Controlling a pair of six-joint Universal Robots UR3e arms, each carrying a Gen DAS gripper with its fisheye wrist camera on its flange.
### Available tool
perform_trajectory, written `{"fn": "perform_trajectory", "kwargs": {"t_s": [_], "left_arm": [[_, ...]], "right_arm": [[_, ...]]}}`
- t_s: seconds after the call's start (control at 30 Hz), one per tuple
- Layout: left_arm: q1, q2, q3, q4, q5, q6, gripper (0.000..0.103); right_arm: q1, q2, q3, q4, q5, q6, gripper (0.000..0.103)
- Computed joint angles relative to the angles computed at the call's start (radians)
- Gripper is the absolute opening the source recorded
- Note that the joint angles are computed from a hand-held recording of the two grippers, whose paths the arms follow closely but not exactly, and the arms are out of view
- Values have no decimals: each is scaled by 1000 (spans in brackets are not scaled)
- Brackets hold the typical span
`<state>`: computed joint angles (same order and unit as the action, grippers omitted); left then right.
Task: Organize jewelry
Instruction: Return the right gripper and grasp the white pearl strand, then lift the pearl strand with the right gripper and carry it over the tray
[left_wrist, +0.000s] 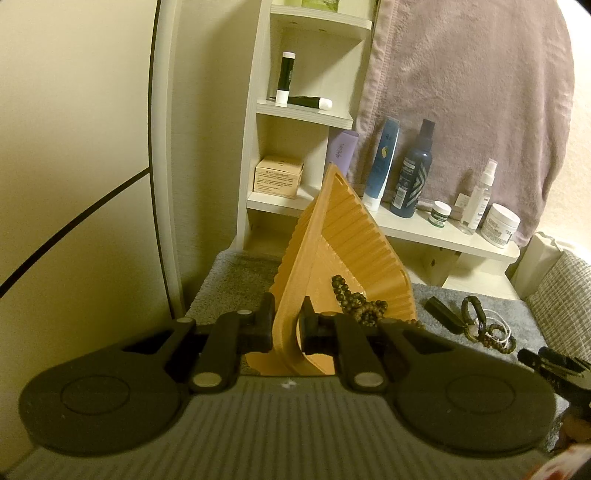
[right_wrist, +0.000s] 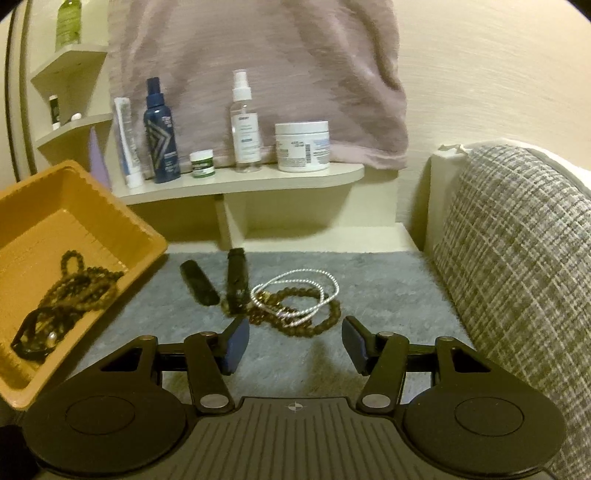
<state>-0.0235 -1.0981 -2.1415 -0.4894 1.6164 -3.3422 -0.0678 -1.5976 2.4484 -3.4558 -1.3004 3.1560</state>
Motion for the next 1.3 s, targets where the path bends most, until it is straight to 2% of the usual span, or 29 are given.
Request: {"fn": "perform_trajectory", "kwargs": {"t_s": [0.1, 0.17, 0.37, 0.6, 0.8, 0.9, 0.97, 1.13, 1.3], "left_arm": [[-2, -1, 0, 1, 2, -1, 11], [-2, -2, 2, -1, 3, -2, 11], [-6, -2, 0, -1, 7, -1, 11], [3, 5, -2, -8, 0, 0, 11], [8, 9, -5, -12, -4, 1, 11], [18, 17, -8, -18, -14, 3, 11], [21, 20, -11, -19, -17, 5, 11], [21, 17, -11, -15, -15, 7, 11], [16, 8, -6, -11, -10, 5, 11]], "right_arm": [[14, 55, -53, -4, -29, 23, 51], [22, 89, -99, 14, -46, 32, 41], [44, 194, -224, 61, -94, 95, 22], [78, 268, -352, 174, -163, 162, 19], [97, 311, -405, 205, -185, 168, 18], [109, 326, -429, 238, -203, 172, 11], [110, 327, -420, 225, -208, 170, 3], [93, 300, -369, 161, -197, 149, 3], [62, 230, -322, 121, -148, 75, 2]]}}
